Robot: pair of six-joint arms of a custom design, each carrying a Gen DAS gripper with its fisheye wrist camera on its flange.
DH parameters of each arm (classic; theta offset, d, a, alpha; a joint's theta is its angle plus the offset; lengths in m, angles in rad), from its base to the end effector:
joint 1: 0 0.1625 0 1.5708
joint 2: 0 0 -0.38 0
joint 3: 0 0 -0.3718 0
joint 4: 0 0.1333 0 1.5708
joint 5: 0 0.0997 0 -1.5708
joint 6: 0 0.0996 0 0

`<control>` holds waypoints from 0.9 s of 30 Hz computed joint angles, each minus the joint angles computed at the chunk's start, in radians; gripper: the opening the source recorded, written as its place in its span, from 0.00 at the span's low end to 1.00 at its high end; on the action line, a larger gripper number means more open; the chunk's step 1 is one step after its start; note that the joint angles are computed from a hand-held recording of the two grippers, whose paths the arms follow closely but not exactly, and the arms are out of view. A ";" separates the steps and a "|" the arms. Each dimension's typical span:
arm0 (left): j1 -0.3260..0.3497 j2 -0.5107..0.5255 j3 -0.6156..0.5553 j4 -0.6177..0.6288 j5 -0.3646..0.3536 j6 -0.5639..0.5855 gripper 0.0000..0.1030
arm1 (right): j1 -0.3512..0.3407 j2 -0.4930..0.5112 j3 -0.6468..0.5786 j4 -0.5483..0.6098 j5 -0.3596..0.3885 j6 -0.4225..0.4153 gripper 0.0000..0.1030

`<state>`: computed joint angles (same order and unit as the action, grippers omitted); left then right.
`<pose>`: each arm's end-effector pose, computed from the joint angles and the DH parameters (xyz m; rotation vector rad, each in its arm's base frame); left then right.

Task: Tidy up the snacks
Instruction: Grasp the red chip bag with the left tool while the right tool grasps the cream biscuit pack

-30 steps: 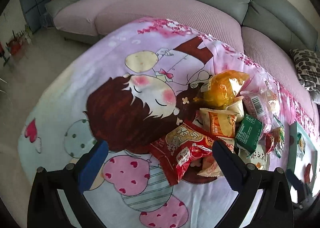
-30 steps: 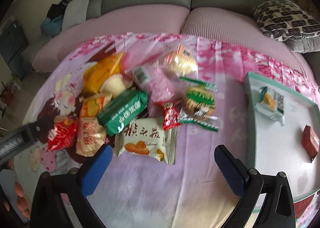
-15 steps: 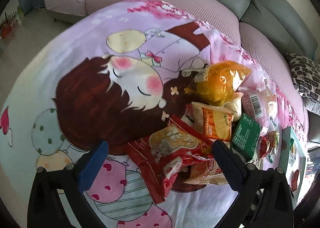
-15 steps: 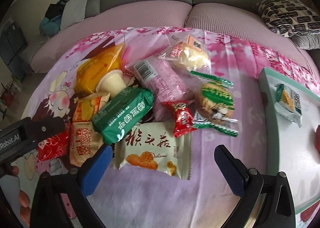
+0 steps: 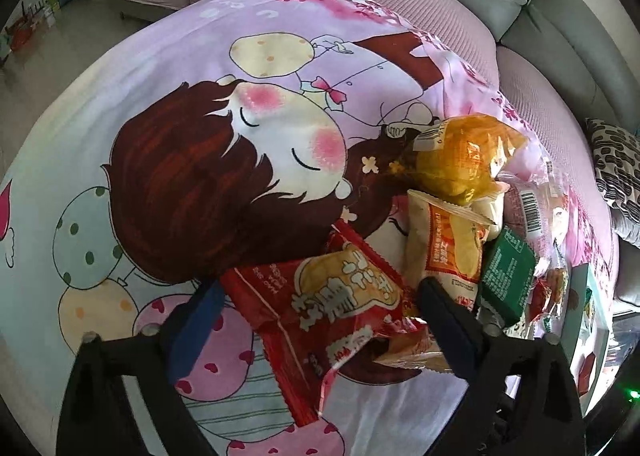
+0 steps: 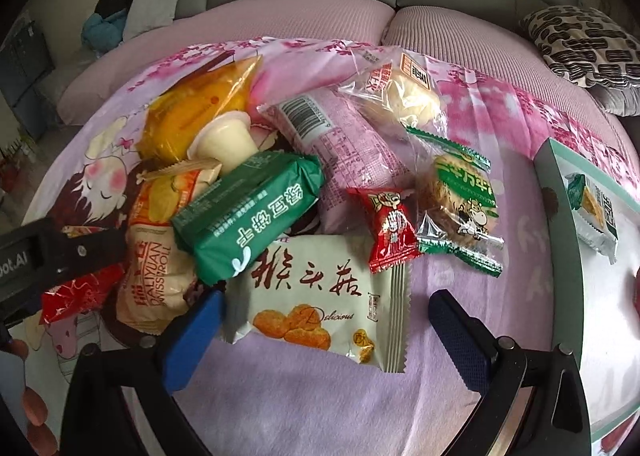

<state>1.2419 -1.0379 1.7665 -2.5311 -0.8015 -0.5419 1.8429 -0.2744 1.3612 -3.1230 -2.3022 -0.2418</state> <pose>0.0031 -0.6181 0.1955 -0.3756 2.4267 -0.6776 0.2420 -0.6189 -0.0851 0.3926 -2.3368 0.5729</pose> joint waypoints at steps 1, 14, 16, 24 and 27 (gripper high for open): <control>0.000 -0.002 0.003 -0.013 -0.009 0.008 0.85 | 0.001 -0.001 0.001 0.000 -0.002 -0.001 1.00; -0.005 -0.028 0.033 -0.049 -0.015 0.007 0.72 | -0.004 -0.014 0.020 -0.018 0.031 -0.010 0.81; -0.006 -0.031 0.035 -0.053 -0.016 0.007 0.71 | -0.004 -0.017 0.026 -0.029 0.032 -0.016 0.76; -0.016 -0.038 0.047 -0.072 -0.001 0.008 0.70 | -0.008 -0.055 0.063 -0.014 0.061 0.017 0.70; -0.021 -0.043 0.054 -0.084 0.008 0.011 0.70 | -0.008 -0.076 0.087 -0.021 0.077 0.025 0.63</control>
<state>1.2208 -1.0804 1.8201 -2.6148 -0.7934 -0.5309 1.8352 -0.3501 1.4481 -3.1439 -2.2255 -0.2170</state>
